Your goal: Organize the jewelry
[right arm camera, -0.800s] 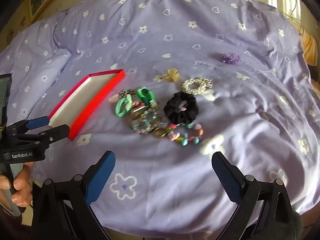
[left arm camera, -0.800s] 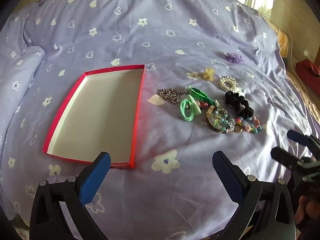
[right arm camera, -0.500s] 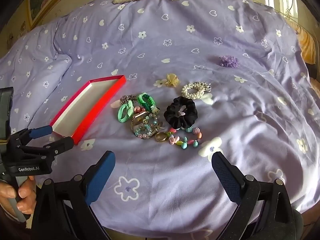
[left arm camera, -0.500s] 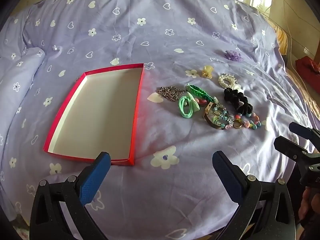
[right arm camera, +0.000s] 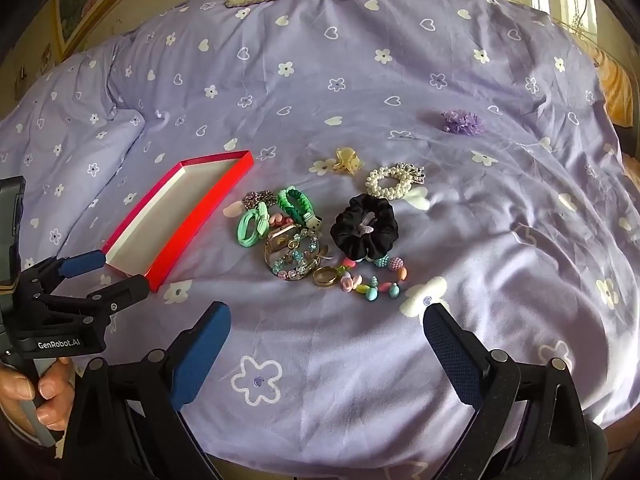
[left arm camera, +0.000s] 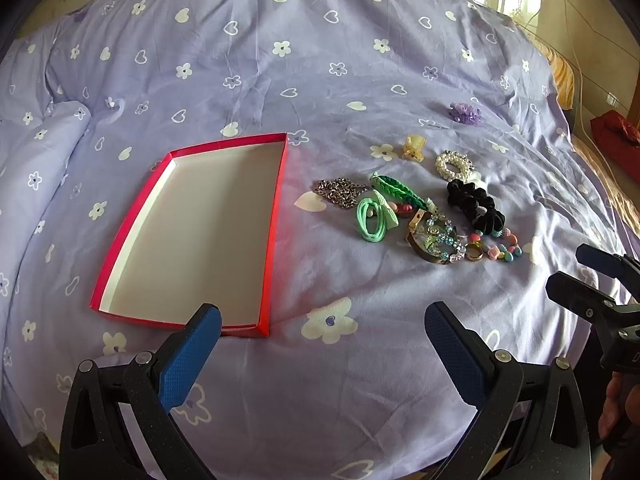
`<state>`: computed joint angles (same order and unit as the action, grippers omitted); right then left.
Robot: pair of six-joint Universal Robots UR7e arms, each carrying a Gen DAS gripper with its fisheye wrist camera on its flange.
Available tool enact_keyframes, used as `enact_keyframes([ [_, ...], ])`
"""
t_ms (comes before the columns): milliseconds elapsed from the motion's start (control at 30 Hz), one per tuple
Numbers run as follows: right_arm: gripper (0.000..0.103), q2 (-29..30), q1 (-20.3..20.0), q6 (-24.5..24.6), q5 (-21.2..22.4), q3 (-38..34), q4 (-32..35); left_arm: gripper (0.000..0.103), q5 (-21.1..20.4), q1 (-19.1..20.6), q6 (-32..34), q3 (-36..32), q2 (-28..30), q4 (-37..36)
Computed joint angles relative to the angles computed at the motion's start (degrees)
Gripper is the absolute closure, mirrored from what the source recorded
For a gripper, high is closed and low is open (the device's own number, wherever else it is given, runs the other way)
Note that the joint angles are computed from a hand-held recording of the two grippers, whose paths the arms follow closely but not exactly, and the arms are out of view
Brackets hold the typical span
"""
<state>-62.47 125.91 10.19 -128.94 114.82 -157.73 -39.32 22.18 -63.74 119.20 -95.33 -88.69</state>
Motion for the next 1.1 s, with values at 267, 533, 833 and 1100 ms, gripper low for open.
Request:
enact_keyframes([
  [267,0.005,0.2,0.3,-0.4,0.2,-0.1,-0.6,0.001,1.2,-1.2,-1.2,-0.1,-0.1,1.2],
  [533,0.005,0.6,0.8,-1.5,0.2,0.8,-4.9,0.001,2.7,-2.8,-3.0,1.2,-1.5,1.0],
  [833,0.005,1.1,0.7,-2.1,-0.1,2.1,-9.8,0.001,3.2,-3.5,-4.2,1.6,-2.1,1.8],
  [1100,0.005,1.0,0.7,-2.0,0.1,2.4,-10.0,0.001,3.2,-3.4,-3.8,1.5,-1.9,1.6],
])
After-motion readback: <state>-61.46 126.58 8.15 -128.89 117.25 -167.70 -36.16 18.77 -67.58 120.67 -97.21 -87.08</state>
